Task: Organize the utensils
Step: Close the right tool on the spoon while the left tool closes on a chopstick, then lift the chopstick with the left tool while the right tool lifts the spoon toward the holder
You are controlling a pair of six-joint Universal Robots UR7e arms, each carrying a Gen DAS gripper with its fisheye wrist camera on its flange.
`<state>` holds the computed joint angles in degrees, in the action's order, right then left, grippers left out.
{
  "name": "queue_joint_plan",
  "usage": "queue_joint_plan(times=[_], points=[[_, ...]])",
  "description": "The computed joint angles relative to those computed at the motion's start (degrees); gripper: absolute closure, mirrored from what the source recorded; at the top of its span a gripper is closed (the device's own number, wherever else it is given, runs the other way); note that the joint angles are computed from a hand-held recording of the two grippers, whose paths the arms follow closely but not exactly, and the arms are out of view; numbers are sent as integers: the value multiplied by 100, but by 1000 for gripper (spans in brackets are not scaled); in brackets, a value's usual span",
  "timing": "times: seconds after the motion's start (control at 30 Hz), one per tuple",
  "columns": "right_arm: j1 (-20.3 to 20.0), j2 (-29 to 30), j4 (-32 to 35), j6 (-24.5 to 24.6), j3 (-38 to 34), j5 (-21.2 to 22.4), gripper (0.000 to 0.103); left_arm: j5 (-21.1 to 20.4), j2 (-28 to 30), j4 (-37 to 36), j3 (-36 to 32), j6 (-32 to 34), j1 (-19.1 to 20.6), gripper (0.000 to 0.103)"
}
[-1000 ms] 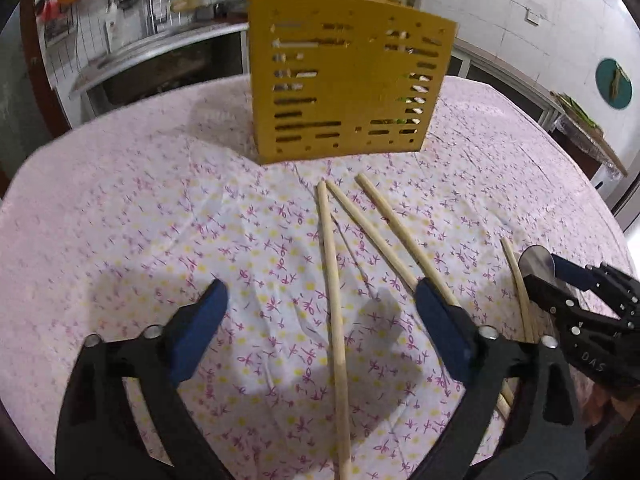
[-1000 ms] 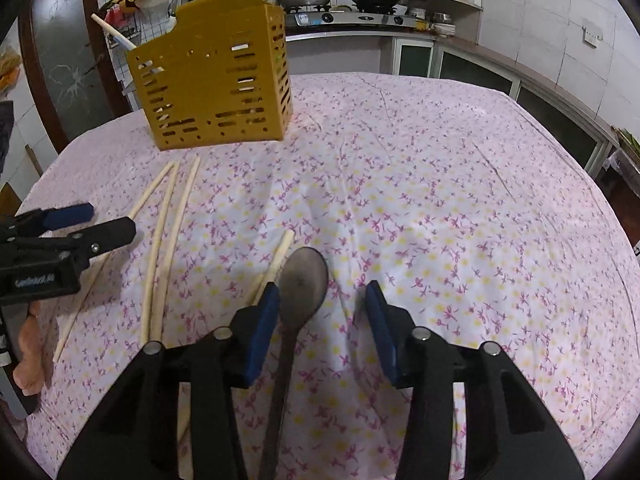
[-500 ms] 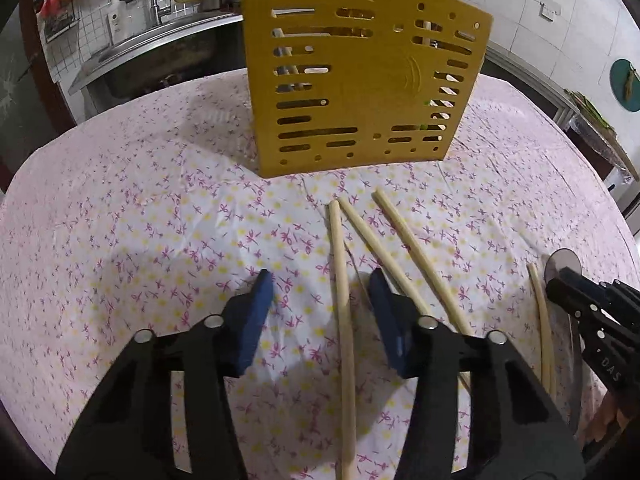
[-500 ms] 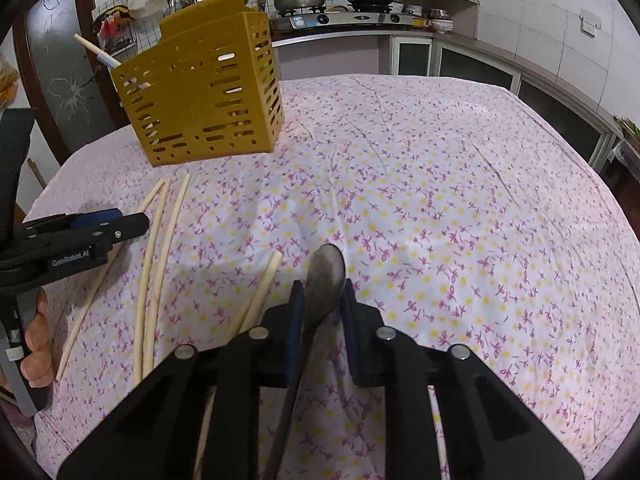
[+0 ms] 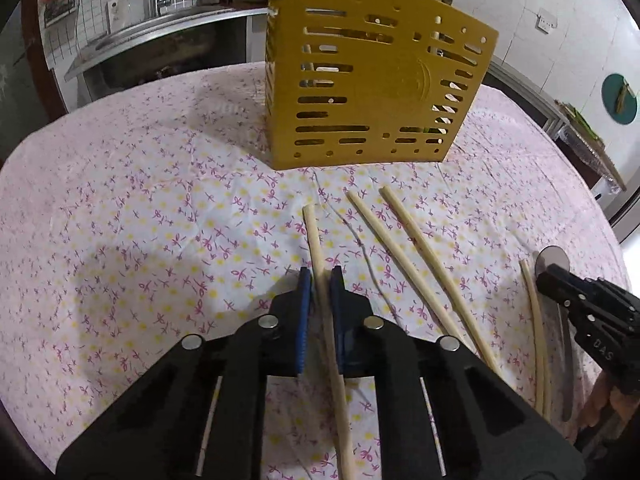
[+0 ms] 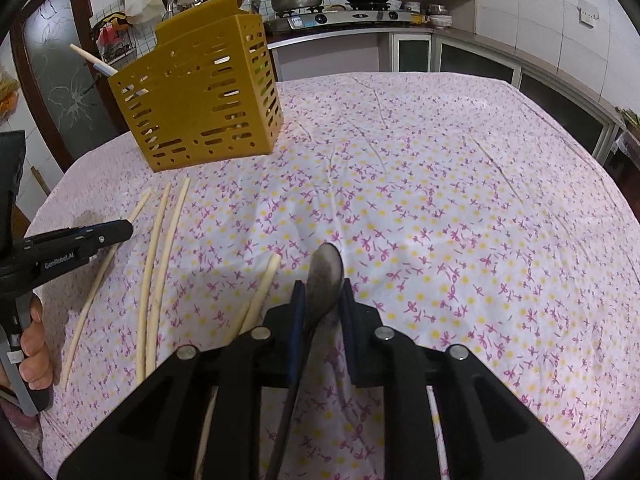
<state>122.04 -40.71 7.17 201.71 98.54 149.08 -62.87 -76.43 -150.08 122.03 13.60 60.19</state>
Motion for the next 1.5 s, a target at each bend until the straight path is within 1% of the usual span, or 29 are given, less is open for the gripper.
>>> queue_joint_plan(times=[0.17, 0.27, 0.3, 0.33, 0.4, 0.6, 0.7, 0.93, 1.0, 1.13, 1.2, 1.23, 1.27, 1.33, 1.47, 1.5], points=[[-37, 49, 201, 25, -142, -15, 85, -38, 19, 41, -69, 35, 65, 96], [-48, 34, 286, 35, -169, -58, 91, 7, 26, 52, -71, -13, 39, 97], [-51, -3, 266, 33, -144, -83, 95, 35, 13, 40, -48, -16, 16, 98], [-51, -22, 255, 35, -129, -101, 97, 60, -11, 30, -30, 2, 1, 98], [-54, -87, 254, 33, -88, -156, 97, 112, -86, -19, 51, 35, -57, 99], [-13, -163, 376, 24, -80, -214, 97, 102, -294, 74, 105, 54, -115, 99], [4, -317, 301, 39, 28, -320, 97, -4, -443, 185, 108, -6, -129, 99], [147, -600, -267, -251, 253, -450, 97, -272, -814, 70, 249, -13, -299, 99], [178, -743, -573, -420, 382, -624, 97, -331, -937, 12, 296, -26, -371, 99], [322, -853, -873, -591, 441, -570, 97, -576, -1103, 94, 279, -43, -401, 99], [349, -1051, -1212, -730, 619, -786, 97, -676, -1200, 102, 285, -54, -432, 99], [349, -1201, -1469, -828, 762, -990, 97, -710, -1247, 86, 290, -59, -458, 99], [364, -1261, -1606, -881, 828, -1054, 97, -777, -1314, 45, 307, -47, -495, 99], [436, -1365, -1901, -1086, 910, -1077, 97, -847, -1402, -25, 332, -37, -563, 99], [545, -1458, -2109, -1441, 871, -1104, 97, -916, -1510, -236, 352, 7, -764, 99], [576, -1460, -2141, -1566, 820, -1052, 97, -918, -1524, -296, 352, 31, -808, 99]])
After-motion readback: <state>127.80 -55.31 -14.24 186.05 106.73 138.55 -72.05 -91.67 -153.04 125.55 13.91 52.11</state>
